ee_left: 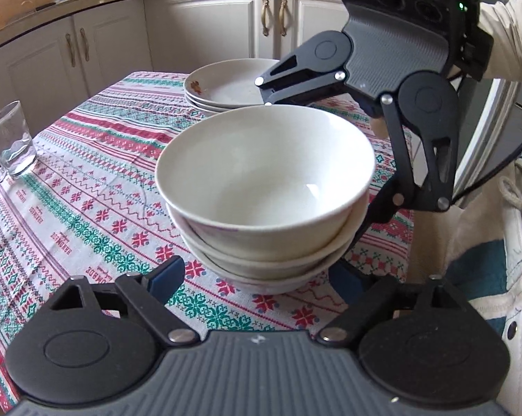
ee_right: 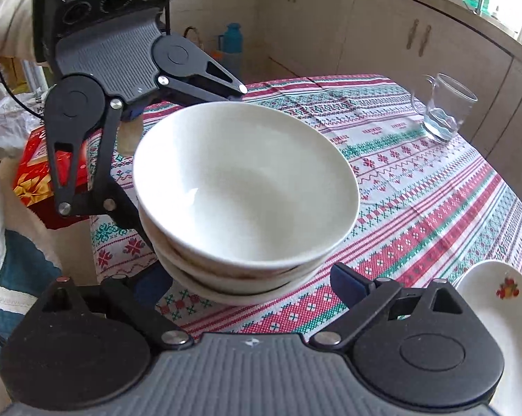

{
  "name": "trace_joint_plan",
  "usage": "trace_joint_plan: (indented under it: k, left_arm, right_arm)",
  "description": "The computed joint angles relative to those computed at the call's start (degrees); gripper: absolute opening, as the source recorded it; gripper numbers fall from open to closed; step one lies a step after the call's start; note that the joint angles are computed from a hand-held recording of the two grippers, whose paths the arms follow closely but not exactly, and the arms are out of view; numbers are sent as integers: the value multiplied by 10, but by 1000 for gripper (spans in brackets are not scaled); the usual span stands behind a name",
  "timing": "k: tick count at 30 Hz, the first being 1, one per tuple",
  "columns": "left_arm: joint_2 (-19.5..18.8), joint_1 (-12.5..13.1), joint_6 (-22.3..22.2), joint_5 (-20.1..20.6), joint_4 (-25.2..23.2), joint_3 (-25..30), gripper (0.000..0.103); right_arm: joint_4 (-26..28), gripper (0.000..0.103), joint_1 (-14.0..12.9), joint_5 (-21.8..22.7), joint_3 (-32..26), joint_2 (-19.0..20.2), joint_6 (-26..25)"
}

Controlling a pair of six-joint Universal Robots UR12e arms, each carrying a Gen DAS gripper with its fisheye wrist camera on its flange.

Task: Organize plates and bowls
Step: 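Grip the bowl stack from opposite sides with both grippers, then carry the bowl stack with both grippers and lower it onto the plate stack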

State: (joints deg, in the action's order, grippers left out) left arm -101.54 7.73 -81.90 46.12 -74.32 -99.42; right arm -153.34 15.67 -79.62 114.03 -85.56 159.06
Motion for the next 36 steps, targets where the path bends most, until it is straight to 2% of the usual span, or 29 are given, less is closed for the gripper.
trace_joint_plan:
  k: [8, 18, 36]
  left_arm:
    - [-6, -4, 43, 7, -31, 16, 83]
    - [-17, -7, 81, 19, -78, 40, 84]
    - [-9, -9, 76, 16, -71, 33, 83]
  right_arm:
    - [26, 90, -7, 28, -4, -2, -8]
    - [39, 90, -9, 35, -11, 2, -12]
    - [52, 90, -9, 34, -13, -3, -4]
